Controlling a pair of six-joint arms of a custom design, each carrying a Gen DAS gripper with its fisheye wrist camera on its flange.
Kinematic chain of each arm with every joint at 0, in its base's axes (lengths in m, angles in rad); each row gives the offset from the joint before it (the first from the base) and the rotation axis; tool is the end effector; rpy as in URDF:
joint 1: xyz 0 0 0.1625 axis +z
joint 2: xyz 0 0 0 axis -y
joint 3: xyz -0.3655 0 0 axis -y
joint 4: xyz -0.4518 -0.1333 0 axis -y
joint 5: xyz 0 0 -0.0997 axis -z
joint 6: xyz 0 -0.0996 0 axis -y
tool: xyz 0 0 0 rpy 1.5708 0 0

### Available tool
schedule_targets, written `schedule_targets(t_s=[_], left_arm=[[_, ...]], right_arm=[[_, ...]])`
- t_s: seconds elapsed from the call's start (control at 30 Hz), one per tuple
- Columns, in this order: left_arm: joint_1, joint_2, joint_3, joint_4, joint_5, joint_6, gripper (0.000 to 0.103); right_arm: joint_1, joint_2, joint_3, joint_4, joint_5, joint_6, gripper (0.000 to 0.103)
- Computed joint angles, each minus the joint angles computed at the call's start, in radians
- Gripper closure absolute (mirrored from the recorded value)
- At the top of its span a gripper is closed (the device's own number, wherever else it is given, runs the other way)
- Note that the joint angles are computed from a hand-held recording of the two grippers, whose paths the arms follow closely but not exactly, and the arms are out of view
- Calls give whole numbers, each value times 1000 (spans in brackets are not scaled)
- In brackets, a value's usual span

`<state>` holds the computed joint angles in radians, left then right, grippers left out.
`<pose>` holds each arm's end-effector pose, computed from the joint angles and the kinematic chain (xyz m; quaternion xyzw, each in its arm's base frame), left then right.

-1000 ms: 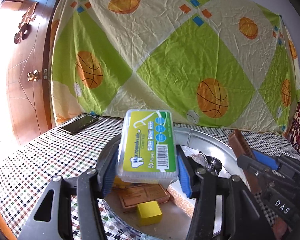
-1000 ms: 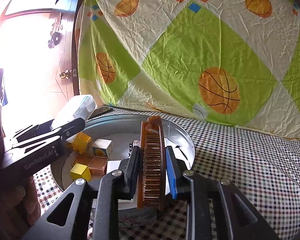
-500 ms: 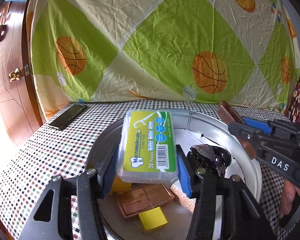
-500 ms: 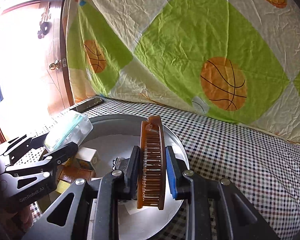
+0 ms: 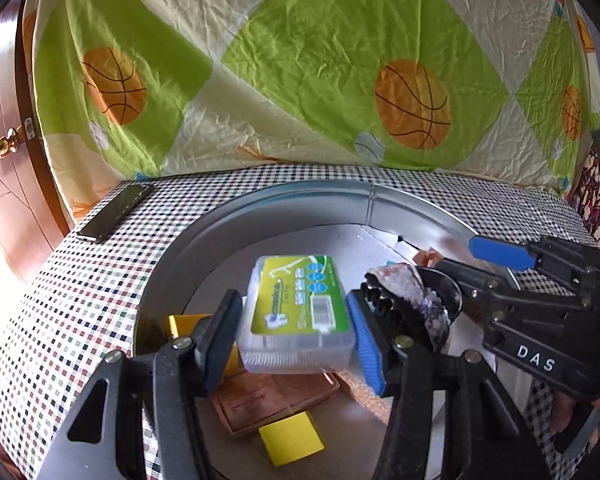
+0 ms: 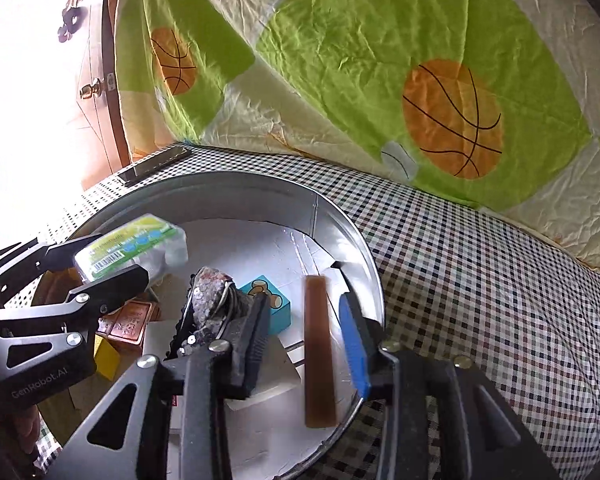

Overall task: Organize rigid objects
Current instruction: 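Lift both open grippers up out of the tin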

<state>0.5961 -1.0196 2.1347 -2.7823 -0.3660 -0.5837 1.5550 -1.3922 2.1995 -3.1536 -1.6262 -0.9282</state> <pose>-0.2809 -0.4640 0.0423 0.1331 0.8126 -0.4260 0.3748 0.1196 -0.5201 0.1946 0.3983 -0.8354 0.3250 0.1947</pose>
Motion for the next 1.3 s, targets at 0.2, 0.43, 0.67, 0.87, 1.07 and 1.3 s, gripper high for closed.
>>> schedule_targets(t_s=[0.2, 0.43, 0.67, 0.87, 1.07, 1.3], left_arm=[[-46, -4, 30, 1, 70, -38, 13], [-123, -46, 98, 69, 167, -167, 0], [-168, -162, 128, 406, 187, -464, 0], [-171, -235, 122, 742, 187, -735, 0], [-161, -261, 115, 880, 174, -854, 0], [-162, -259, 91, 1042, 178, -980, 0]], right_arm=[[-31, -68, 58, -40, 88, 5, 33], [-45, -152, 154, -171, 144, -19, 22], [-48, -254, 221, -168, 217, -24, 16], [-47, -279, 235, -157, 238, -27, 15], [-54, -285, 249, -147, 251, -37, 15], [-66, -304, 271, -132, 270, -54, 15]])
